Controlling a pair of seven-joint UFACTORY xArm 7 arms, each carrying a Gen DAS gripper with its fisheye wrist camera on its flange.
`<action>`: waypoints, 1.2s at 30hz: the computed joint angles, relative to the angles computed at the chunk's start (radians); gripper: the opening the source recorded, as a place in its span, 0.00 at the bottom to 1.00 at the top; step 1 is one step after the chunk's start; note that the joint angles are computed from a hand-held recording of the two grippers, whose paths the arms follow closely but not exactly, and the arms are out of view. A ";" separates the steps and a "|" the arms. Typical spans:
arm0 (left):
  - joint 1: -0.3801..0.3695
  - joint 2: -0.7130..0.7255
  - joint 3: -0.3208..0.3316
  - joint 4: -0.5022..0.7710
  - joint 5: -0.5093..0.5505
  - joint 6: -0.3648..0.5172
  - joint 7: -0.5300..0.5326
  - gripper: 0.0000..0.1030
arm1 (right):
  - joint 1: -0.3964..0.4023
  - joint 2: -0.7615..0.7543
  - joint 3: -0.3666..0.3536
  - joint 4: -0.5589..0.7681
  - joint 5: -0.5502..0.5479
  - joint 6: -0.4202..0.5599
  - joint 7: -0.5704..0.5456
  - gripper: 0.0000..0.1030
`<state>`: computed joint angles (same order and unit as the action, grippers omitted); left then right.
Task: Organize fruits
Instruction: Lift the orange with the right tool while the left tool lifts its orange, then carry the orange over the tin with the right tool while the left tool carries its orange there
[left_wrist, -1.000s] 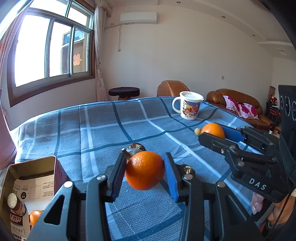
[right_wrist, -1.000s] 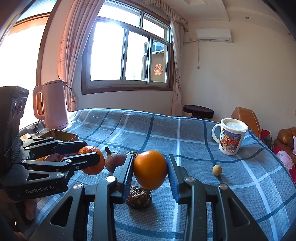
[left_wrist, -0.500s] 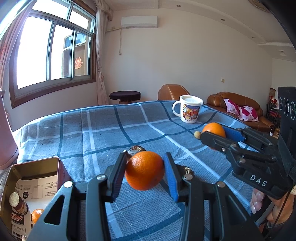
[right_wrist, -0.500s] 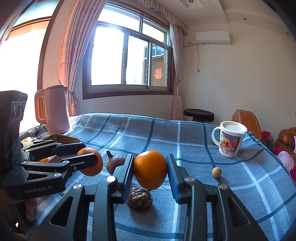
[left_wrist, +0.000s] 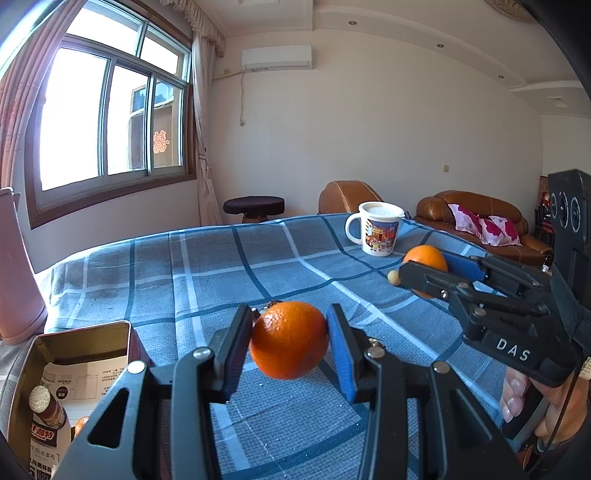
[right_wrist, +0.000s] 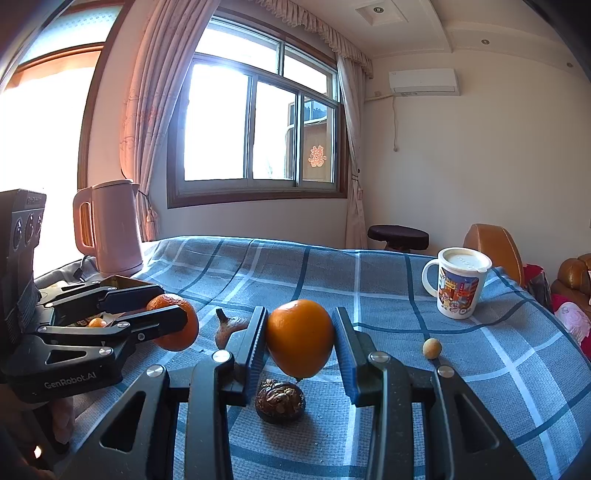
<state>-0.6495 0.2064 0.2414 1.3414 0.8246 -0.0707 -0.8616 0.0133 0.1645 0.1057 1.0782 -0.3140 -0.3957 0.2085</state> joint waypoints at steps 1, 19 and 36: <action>-0.011 -0.001 0.014 0.000 0.011 -0.003 -0.012 0.42 | 0.000 0.001 0.000 0.000 -0.001 -0.001 -0.001 0.36; -0.049 -0.038 0.095 0.013 0.399 -0.006 -0.403 0.42 | -0.005 0.000 0.012 0.002 -0.041 -0.006 0.007 0.36; 0.139 -0.074 -0.087 0.000 0.525 0.021 -0.508 0.42 | 0.017 0.033 0.050 0.050 -0.059 0.031 -0.020 0.36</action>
<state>-0.5104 0.1323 0.1542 1.3412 1.3501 -0.0498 -1.3698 0.0305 0.1970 0.1558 1.1278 -0.3733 -0.3652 0.1885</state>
